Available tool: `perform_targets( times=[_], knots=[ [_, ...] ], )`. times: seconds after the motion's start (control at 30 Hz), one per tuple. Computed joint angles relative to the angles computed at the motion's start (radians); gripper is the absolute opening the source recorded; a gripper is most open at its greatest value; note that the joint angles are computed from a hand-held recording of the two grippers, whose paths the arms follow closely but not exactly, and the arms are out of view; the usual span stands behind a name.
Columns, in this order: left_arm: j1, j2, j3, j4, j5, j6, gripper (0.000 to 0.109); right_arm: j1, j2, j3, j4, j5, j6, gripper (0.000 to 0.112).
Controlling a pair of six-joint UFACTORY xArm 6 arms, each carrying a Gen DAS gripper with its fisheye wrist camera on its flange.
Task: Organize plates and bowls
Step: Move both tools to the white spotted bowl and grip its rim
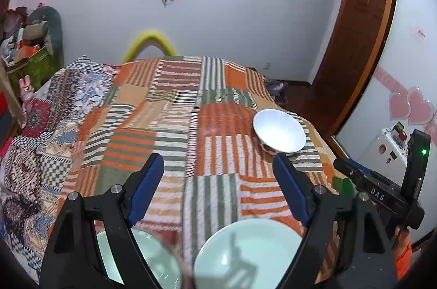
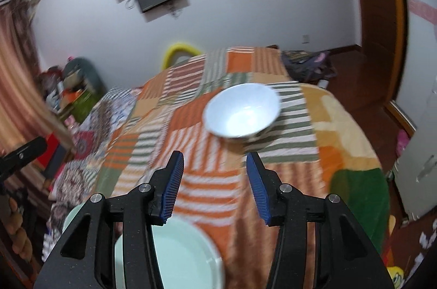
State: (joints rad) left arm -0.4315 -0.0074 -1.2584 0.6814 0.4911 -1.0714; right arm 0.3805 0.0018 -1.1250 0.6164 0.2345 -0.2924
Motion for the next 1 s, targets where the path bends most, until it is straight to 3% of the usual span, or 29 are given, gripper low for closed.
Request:
perform_targets(
  times=[0.17, 0.57, 0.7, 0.87, 1.0],
  knots=[
    [-0.007, 0.167, -0.162, -0.082, 0.024, 0.107, 0.082, -0.044, 0.080, -0.079, 0.008, 0.037, 0.023, 0.044],
    [0.010, 0.497, -0.501, -0.383, 0.117, 0.421, 0.082, -0.089, 0.396, -0.412, -0.174, 0.188, 0.208, 0.044],
    [0.017, 0.584, -0.604, -0.439, 0.160, 0.480, 0.082, -0.094, 0.442, -0.461, -0.158, 0.227, 0.195, 0.030],
    [0.026, 0.669, -0.710, -0.488, 0.206, 0.516, 0.082, -0.089, 0.408, -0.400, -0.154, 0.176, 0.123, 0.026],
    [0.033, 0.753, -0.822, -0.537, 0.245, 0.532, 0.082, -0.087, 0.389, -0.385, -0.111, 0.196, 0.015, 0.026]
  ],
)
